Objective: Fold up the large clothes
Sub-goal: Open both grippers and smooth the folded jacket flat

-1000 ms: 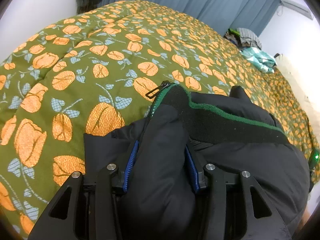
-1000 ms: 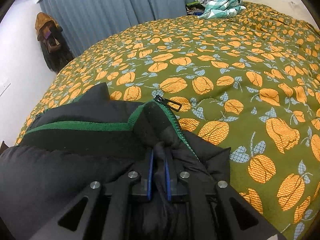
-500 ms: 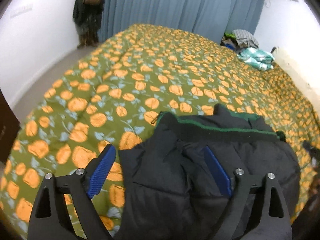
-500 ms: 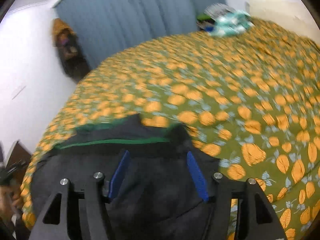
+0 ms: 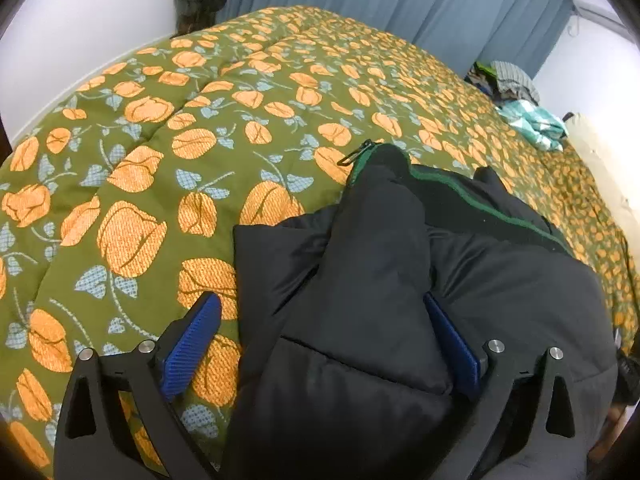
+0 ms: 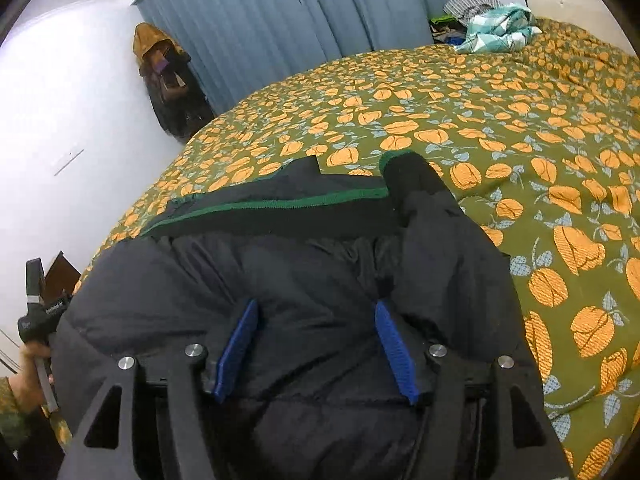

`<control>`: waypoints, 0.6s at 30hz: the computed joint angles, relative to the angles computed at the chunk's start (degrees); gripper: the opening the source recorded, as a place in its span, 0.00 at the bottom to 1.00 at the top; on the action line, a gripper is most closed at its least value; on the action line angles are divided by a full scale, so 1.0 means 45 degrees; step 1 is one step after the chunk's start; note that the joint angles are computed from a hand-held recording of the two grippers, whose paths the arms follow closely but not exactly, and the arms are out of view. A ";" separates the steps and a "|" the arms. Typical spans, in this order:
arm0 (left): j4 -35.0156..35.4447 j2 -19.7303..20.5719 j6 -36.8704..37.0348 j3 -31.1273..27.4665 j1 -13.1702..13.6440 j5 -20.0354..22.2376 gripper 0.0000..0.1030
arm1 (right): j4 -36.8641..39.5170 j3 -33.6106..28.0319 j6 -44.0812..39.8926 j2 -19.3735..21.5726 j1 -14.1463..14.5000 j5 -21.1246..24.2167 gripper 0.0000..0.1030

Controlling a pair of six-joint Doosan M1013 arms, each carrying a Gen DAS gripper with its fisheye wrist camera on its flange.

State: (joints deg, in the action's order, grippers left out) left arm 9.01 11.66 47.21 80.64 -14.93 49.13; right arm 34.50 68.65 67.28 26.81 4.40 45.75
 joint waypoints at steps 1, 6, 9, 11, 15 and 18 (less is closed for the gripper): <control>0.0017 0.0003 -0.0005 -0.0038 -0.0019 0.0082 0.97 | 0.0175 0.0022 -0.0063 0.0014 -0.0025 0.0001 0.61; 0.0912 -0.0169 0.0177 -0.0622 -0.0382 0.1190 0.93 | -0.0217 -0.0155 0.0368 -0.0116 -0.0084 0.0583 0.61; 0.1290 -0.0548 0.0969 -0.0887 -0.0838 0.0738 0.93 | -0.0096 0.0052 0.0218 -0.0606 -0.0184 0.0473 0.61; 0.0756 -0.0571 0.1865 -0.1221 -0.1023 0.0452 0.94 | 0.0556 0.0437 -0.0398 -0.1020 -0.0287 0.0223 0.61; -0.1456 0.0149 0.4561 -0.2654 -0.1436 0.0652 0.95 | 0.1353 0.1674 -0.1471 -0.2049 -0.0374 -0.0723 0.63; -0.1895 0.0826 0.5448 -0.3427 -0.1734 0.1073 0.95 | 0.1724 0.2630 -0.1784 -0.2640 -0.0392 -0.1360 0.63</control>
State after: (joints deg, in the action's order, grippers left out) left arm 0.49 15.37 71.73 65.22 -22.73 53.96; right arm 42.25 80.48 59.25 14.93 2.63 39.62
